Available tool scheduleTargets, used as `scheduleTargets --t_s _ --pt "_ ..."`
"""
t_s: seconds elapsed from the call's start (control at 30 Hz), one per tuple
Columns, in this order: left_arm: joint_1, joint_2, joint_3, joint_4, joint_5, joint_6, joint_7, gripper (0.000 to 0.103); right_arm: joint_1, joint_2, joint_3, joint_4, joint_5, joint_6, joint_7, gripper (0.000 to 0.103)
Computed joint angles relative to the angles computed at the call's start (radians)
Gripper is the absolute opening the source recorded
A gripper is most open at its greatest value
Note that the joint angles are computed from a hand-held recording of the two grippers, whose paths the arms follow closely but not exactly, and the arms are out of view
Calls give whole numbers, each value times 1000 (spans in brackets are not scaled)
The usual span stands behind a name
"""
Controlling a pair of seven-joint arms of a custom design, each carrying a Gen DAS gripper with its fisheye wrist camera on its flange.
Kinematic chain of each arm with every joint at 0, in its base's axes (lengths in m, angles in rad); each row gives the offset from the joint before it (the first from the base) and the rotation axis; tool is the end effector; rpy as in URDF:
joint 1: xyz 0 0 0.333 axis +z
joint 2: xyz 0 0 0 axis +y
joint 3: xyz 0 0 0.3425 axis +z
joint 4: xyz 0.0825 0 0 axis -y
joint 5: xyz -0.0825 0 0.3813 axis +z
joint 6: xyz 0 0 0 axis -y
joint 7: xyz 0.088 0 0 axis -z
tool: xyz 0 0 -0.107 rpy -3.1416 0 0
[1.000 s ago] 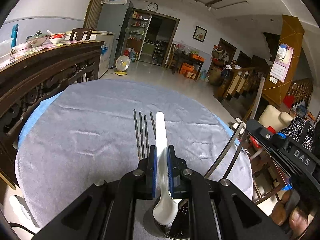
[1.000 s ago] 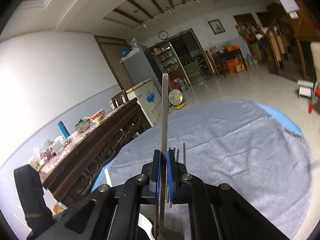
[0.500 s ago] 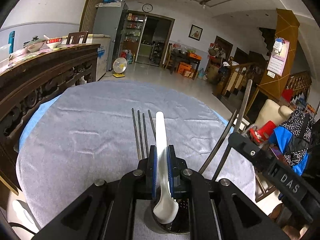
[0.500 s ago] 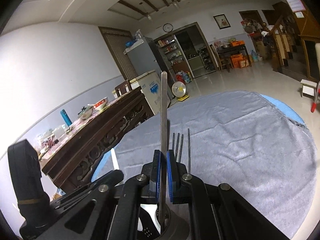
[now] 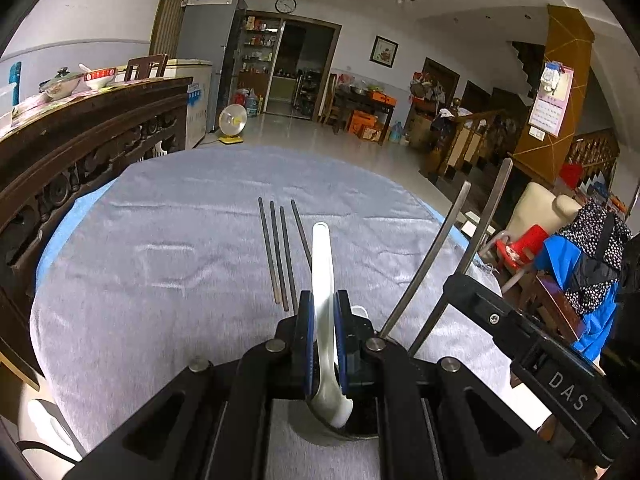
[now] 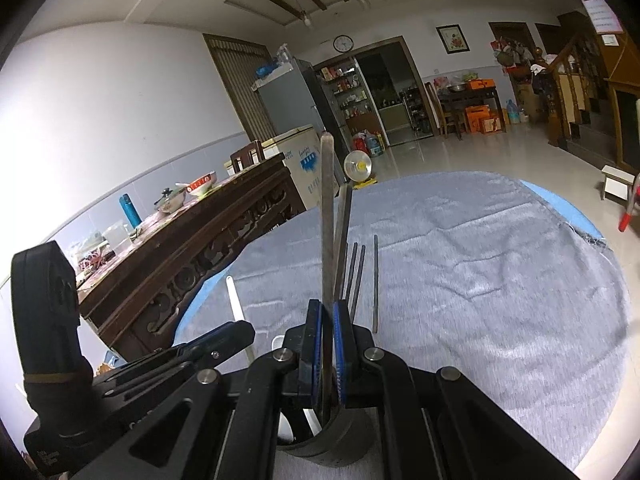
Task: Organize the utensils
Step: 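Lower the spoon into the black holder with the left gripper while the right inserts the chopstick, then open both grippers and move them back over the remaining chopsticks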
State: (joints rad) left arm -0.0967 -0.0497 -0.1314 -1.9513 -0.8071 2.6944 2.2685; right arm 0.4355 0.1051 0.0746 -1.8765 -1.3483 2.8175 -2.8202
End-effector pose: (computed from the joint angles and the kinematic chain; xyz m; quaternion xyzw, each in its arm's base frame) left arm 0.5774 -0.1113 0.6112 -0.5158 0.7232 -0.4337 0.1512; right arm 0.5216 0.3447 0.5472 -0.5241 0.6693 -0.2547 0.4610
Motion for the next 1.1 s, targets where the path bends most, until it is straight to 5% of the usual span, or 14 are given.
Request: scheduleTargets --t_s 0.43,0.53,0.6,0.67,1.1 --pt "2 -29 11 -18 23 -46 -18 10 9 -3 -1 -8 63 1 -66 9" --pt "6 -32 17 -14 16 -55 -26 12 8 -20 1 -22 41 -8 -38 28" --pt "11 -34 22 -7 10 -64 -33 21 7 -38 6 -34 12 -22 -2 47" --pt "15 -40 26 -6 -6 -52 -40 43 2 -63 12 -52 -44 -30 67 60" --pt "71 45 32 84 105 -83 -245 64 -126 -137 3 -190 -18 78 272 65"
